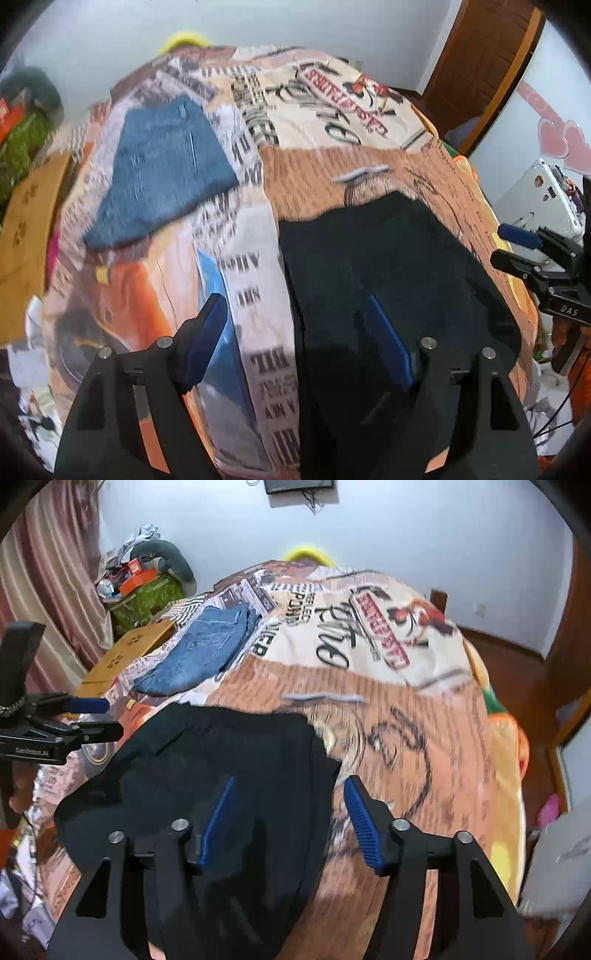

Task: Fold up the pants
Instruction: 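Grasp the folded trouser stack edge with the right gripper while the left gripper grasps beside it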

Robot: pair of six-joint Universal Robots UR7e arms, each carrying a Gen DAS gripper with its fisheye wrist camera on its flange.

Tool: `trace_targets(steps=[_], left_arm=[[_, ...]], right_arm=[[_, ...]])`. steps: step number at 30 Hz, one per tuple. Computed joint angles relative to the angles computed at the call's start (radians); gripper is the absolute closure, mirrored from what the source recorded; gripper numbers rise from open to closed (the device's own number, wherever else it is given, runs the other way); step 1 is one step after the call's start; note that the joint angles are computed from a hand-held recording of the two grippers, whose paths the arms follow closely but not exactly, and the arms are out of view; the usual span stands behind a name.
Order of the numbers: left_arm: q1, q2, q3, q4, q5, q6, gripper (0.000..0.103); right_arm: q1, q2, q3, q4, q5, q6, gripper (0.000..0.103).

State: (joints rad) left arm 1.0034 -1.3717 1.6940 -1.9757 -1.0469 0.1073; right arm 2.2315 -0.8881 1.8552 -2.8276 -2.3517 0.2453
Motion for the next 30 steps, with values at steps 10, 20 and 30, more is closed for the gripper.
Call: trace_targets(steps=[10,20,30], left_arm=[[0.05,-0.005,0.037,0.072,-0.11,-0.05,0.022],[0.059,0.094,-0.046,0.146,-0.144,-0.047,0.013],[0.058,0.174,-0.103,0.155,-0.168,-0.036,0.013]], right_arm=[[-0.051,-0.047,0.142,-0.04,0.115,0.196,0.044],[-0.111,-0.045,0.152,-0.113,0.27,0.183,0.032],[-0.147,-0.036,0.119,-0.1,0.35,0.118,0.031]])
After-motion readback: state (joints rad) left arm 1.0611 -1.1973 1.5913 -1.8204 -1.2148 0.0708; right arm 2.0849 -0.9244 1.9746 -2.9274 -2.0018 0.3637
